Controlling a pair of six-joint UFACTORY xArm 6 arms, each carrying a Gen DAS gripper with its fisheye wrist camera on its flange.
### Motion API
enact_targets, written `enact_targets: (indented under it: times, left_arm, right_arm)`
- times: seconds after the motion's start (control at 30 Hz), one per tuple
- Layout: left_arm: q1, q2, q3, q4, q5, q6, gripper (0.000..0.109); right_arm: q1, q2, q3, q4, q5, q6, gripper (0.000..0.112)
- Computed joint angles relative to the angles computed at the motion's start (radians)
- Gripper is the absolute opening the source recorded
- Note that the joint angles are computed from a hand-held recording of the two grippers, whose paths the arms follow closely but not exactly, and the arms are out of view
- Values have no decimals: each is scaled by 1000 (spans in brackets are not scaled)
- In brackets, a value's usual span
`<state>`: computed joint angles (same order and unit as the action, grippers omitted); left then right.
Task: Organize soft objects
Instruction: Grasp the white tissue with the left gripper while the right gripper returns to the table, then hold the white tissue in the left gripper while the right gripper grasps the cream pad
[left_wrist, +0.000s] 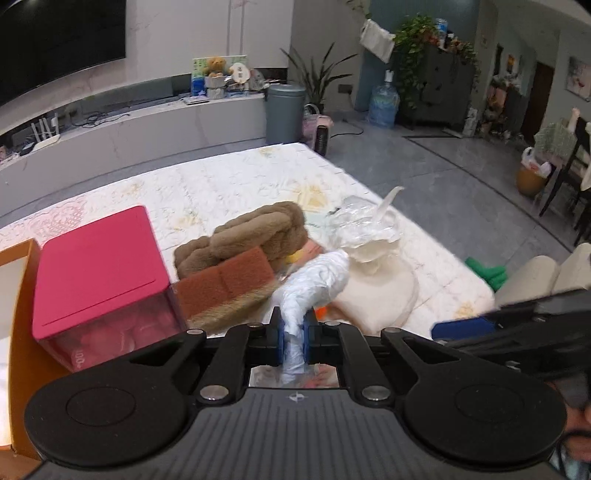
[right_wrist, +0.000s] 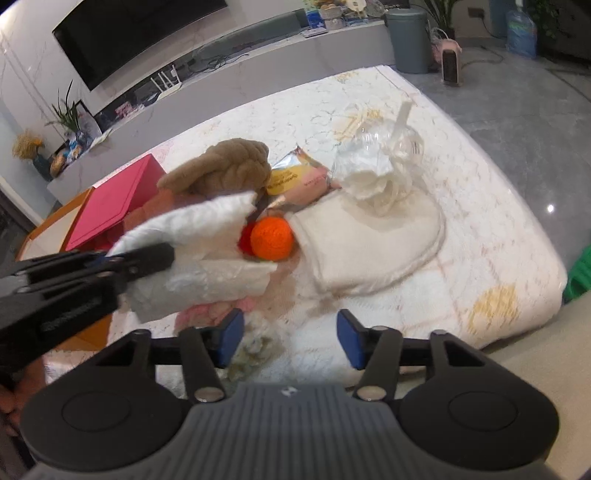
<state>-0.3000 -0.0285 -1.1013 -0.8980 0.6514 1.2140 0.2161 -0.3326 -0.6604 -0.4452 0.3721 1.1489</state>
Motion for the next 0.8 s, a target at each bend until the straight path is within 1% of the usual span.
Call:
enact_targets:
  times: [0.07,0.1,0.13,0.17,0.23,0.3,0.33,0.37,0.4,0.47,0.53,0.6,0.67,0.7,0.8]
  left_arm:
    - [-13,17,-5,53,-19,-20,10]
    - [-22,27,-2,90,-45,-40,10]
    - [-30,35,3,136,-73,-58,10]
    - [-32,41,6,164,-80,-54,10]
    - [-23,43,3,192,-47,-41,15]
    - [-24,36,15,220,-43,-22,27]
    - [-25,30,24,215,-49,4,29]
    - [-25,23,31,202,-47,43,36]
    - [-22,16,35,189,-36,82,47]
    - [-12,-3,47,149,-13,178,59]
    - [-11,-22,65,150,6,260,61]
    - [-23,-41,94,158,-9,334,64]
    - [-46,-61,134,167,-51,415,65]
    - [-59,-70,156,166,-78,452,68]
    - [-105,-76,213,158,-186,549,70]
  right_arm:
    - [-3,27,-35,30,40,-69,60]
    - [-6,43,-45,67,37,-113,59]
    - [-8,54,-48,101,30,-151,57]
    - [-4,67,-56,131,36,-190,52]
    - [3,84,-66,155,46,-229,46]
    - [4,90,-69,153,50,-228,45]
    - [3,90,-67,153,46,-225,45]
    - [1,91,-67,152,44,-221,45]
    - [2,92,-68,150,46,-219,45]
    - [1,91,-67,147,45,-215,45]
    - [-5,80,-49,176,23,-223,45]
    - [-14,67,-29,209,-2,-216,45]
    - [-17,58,-19,214,-14,-198,45]
    - [-16,57,-19,206,-14,-190,45]
    - [-8,64,-34,155,7,-155,45]
